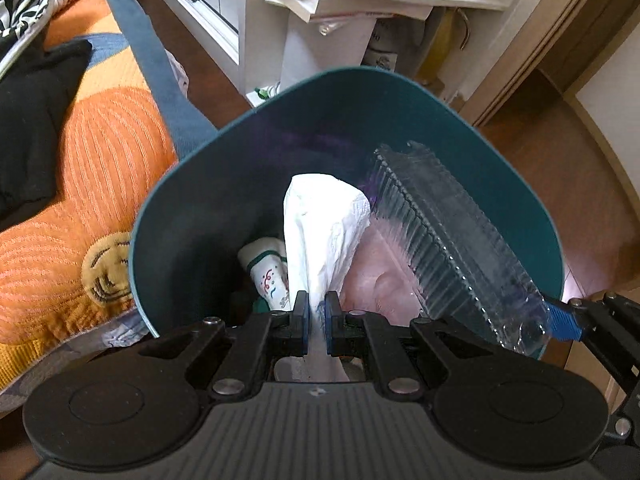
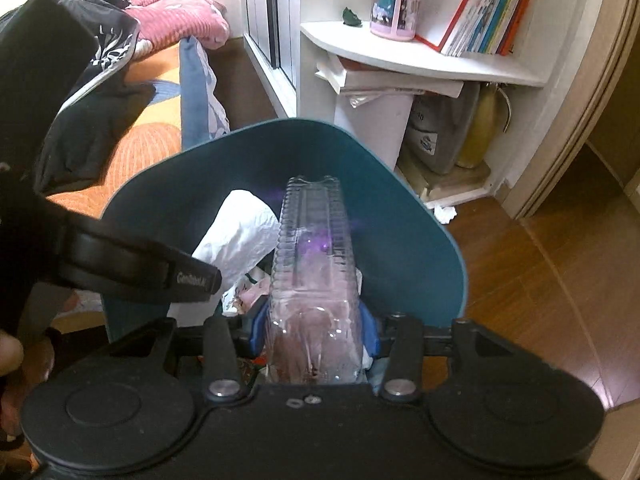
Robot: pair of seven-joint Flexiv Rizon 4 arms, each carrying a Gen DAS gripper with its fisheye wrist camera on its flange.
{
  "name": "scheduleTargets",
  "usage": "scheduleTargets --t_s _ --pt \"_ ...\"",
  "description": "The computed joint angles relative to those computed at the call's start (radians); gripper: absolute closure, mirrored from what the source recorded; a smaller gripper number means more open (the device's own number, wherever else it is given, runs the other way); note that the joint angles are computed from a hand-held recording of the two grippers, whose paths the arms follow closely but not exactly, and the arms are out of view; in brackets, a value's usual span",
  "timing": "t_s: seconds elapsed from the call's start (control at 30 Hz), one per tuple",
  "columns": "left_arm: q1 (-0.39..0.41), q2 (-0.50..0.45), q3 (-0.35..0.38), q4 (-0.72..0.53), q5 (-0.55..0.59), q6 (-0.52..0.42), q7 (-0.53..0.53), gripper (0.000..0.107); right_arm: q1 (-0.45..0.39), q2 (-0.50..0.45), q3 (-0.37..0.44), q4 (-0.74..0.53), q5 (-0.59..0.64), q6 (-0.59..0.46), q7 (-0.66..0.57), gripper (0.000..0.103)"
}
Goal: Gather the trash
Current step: 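Lower tissue and clear tray into the teal bin and open both grippers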
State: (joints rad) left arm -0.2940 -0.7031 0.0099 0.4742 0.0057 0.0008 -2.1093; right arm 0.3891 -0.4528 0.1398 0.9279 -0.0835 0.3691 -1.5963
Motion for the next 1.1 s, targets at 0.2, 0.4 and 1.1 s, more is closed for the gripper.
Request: scheduleTargets --t_s 0.2,0.4,1.1 --pt "0.006 0.027 -0.005 0.046 -0.012 0.010 -0.017 0.098 -0.011 0.007 0.005 -0.004 0.023 -0.008 0.011 0.057" --pt "-0.002 0.062 -0.006 0.088 -0.003 0.036 -0.017 0.078 -0.031 0.037 0.018 0.015 0.066 0.016 -0.005 0.055" --pt "-0.028 0.308 0.001 0.333 0.119 0.183 -0.095 0.040 -0.049 0.126 0.037 0.090 0.114 0.106 -0.037 0.050"
